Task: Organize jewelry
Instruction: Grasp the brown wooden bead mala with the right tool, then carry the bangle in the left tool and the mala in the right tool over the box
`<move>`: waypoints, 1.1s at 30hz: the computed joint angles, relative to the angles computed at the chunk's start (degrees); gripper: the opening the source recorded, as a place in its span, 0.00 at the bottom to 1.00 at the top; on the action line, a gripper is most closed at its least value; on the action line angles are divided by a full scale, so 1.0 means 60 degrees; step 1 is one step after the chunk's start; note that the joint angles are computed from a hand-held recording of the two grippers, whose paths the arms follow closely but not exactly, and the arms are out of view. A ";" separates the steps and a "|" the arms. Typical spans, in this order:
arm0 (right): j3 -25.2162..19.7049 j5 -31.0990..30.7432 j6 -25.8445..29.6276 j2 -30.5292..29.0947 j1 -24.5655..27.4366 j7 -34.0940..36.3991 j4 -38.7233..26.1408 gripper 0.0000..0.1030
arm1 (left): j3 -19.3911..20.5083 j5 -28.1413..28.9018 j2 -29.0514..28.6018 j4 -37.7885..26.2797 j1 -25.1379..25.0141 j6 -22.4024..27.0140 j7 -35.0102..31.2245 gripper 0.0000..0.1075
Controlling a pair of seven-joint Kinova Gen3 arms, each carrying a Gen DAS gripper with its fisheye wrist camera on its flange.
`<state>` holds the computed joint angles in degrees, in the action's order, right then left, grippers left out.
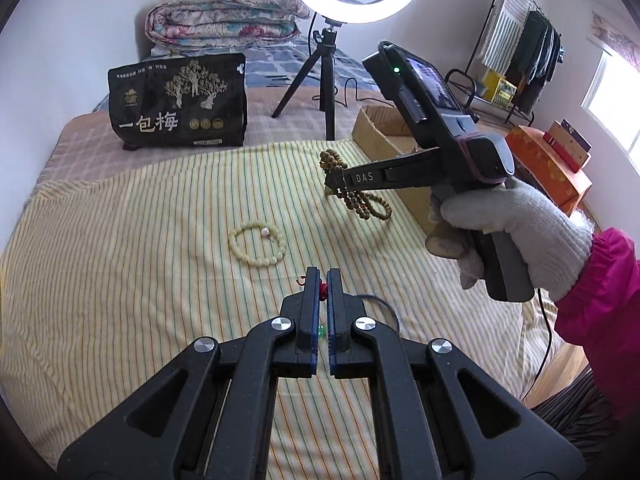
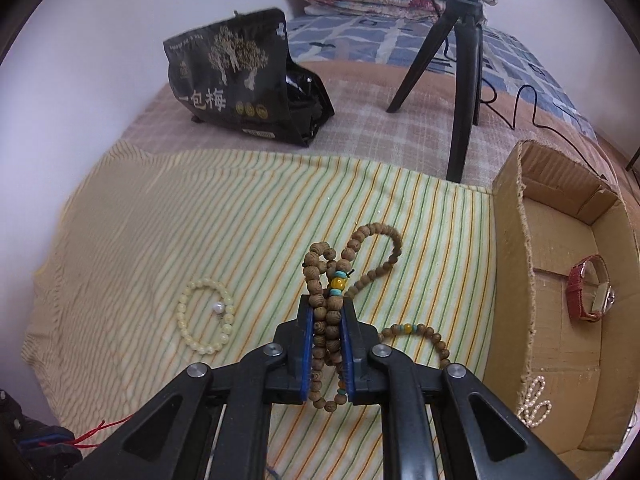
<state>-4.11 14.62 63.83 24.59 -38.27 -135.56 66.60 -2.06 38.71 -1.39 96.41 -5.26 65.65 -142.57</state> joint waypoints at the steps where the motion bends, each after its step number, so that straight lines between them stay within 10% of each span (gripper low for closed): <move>1: 0.0008 0.0022 -0.0056 -0.0073 -0.0017 -0.0045 0.0038 0.10 | -0.0007 0.0046 -0.0013 -0.0015 -0.0004 -0.0002 -0.0010 0.01; 33: -0.0339 0.1589 -0.0648 -0.1775 -0.0305 -0.1333 0.0749 0.09 | -0.0079 0.1114 -0.0188 -0.0534 0.0099 0.0041 0.0124 0.00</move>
<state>-6.14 24.16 59.94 13.94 -40.10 -143.56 71.10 -2.53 45.40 -2.51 93.21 -4.67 65.89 -141.83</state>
